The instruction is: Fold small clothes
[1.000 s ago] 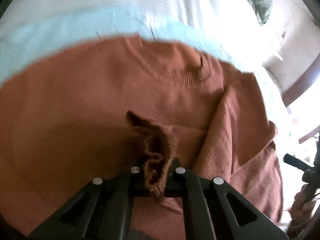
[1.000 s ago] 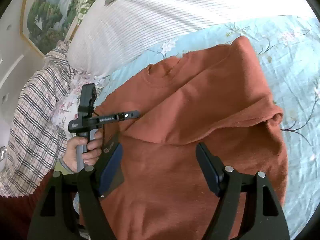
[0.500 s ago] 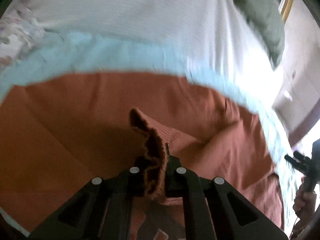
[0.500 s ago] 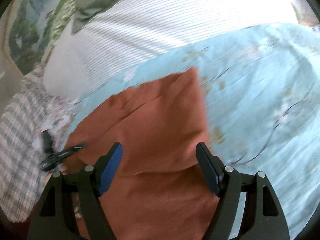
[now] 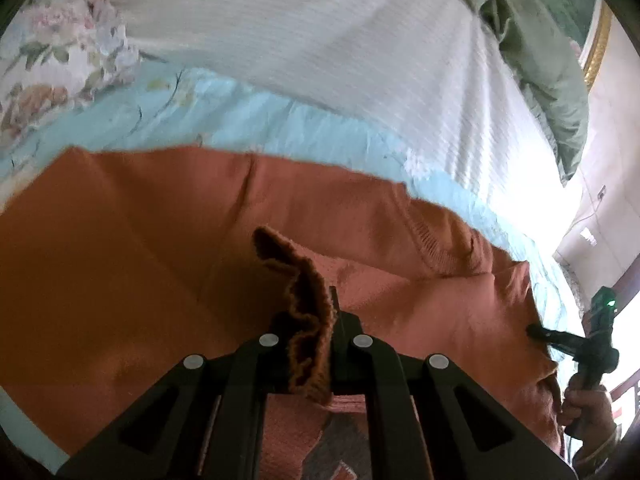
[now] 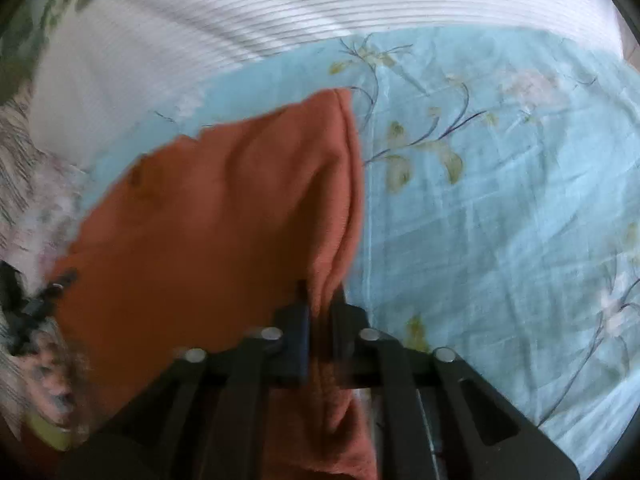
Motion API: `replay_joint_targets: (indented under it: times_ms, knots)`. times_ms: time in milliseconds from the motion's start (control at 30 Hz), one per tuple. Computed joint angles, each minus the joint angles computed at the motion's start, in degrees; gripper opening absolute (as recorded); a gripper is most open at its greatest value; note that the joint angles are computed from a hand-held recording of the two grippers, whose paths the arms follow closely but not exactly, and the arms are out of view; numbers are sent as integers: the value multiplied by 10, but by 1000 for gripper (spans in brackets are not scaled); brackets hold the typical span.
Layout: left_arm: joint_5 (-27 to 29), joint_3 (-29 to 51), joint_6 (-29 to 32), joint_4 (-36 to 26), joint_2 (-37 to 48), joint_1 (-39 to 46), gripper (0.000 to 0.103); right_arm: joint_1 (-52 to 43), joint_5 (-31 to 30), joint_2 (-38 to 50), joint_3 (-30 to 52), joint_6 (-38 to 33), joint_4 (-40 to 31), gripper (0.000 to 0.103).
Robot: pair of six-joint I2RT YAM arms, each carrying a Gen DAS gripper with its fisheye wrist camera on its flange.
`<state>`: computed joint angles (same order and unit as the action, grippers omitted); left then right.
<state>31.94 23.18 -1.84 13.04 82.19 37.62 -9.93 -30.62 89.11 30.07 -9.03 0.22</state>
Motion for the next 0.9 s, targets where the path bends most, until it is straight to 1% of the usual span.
replay_joint_targets:
  times_ms: [33,100,133,200,300,367,433,467,500,533,567,600,633,667,700,733,767,800,833,867,900]
  knots:
    - [12,-2,8,-3,-7,13,6,-27,-17,-36,-9,-12,-7,9]
    - [-25,-11,-4,15,-13,-2,6,-41,-28,-39,-5,-12,-20,9]
    - [-42,-7,-7,21,3,-11,6,-38,-19,-32,-4,-15,-18,9]
    - [-49,7,-9,14,41,-10,6,-23,7,-17,-4,-18,-9,9]
    - [-36,12,-6,6,46,-2,7,-14,23,-8,-3,-14,2,9]
    - [-42,11,2,5,40,-3,10,-17,26,-14,-7,-5,6,9]
    - [-51,20,13,-11,41,-3,15,-12,37,-17,-6,-2,-1,9]
    - [-57,26,20,-34,35,1,15,-8,46,-28,-10,5,-4,10]
    - [-55,29,31,-58,24,17,14,-5,54,-34,-13,11,-5,16]
    - [-49,26,41,-71,13,28,19,-5,76,-70,-30,28,-2,18]
    - [-40,28,68,-108,-7,54,23,-15,74,-100,-41,32,-12,24]
    - [-31,25,91,-133,-24,75,36,-32,53,-125,-50,30,-25,28]
    - [-19,19,121,-166,-49,102,49,-54,14,-162,-65,33,-43,41]
    - [-12,14,142,-189,-69,119,55,-75,-35,-205,-82,27,-68,57]
    - [-4,2,182,-227,-104,140,65,-85,-67,-244,-97,16,-94,65]
    - [-2,-4,202,-247,-124,148,66,-85,-84,-280,-110,9,-118,65]
    - [3,-16,234,-272,-151,154,67,-77,-103,-329,-126,0,-157,65]
    - [-2,-29,267,-300,-184,151,70,-68,-117,-350,-134,-5,-180,65]
    - [-18,-44,282,-310,-214,139,77,-56,-131,-372,-143,-7,-203,65]
    - [-59,-72,284,-306,-262,106,80,-34,-139,-399,-156,1,-225,65]
    - [-102,-95,275,-290,-293,69,81,-34,-139,-399,-156,1,-225,65]
